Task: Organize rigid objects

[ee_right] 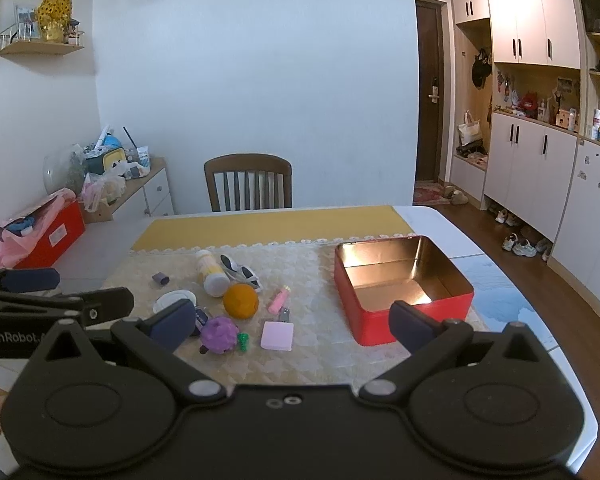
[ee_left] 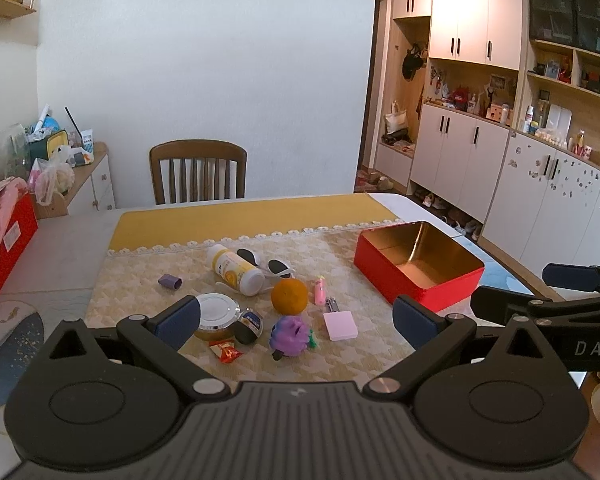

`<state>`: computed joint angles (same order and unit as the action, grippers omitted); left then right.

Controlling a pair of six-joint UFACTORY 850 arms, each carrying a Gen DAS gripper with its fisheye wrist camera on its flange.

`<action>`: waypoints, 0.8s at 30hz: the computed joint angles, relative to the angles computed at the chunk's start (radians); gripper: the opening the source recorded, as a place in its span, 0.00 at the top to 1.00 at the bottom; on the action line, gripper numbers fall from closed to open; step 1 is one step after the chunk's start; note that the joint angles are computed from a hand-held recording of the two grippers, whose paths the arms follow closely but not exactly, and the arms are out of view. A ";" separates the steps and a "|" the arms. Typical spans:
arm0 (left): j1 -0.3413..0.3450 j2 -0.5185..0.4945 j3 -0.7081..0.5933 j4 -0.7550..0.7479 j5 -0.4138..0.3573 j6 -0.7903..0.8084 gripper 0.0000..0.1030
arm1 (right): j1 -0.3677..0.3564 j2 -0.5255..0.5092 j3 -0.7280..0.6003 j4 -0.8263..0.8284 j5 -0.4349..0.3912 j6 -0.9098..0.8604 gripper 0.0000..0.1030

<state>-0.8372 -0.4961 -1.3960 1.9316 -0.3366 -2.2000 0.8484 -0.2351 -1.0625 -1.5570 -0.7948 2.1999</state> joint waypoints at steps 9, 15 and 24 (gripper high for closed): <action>0.010 -0.004 -0.001 0.025 0.006 -0.030 0.00 | 0.001 -0.001 0.003 -0.012 0.001 0.004 0.00; 0.013 -0.005 0.002 0.045 0.003 -0.050 0.00 | 0.001 -0.001 0.006 -0.019 0.003 0.008 0.00; 0.014 -0.008 -0.002 0.007 -0.002 -0.009 0.00 | -0.001 -0.002 0.005 -0.017 0.009 0.007 0.00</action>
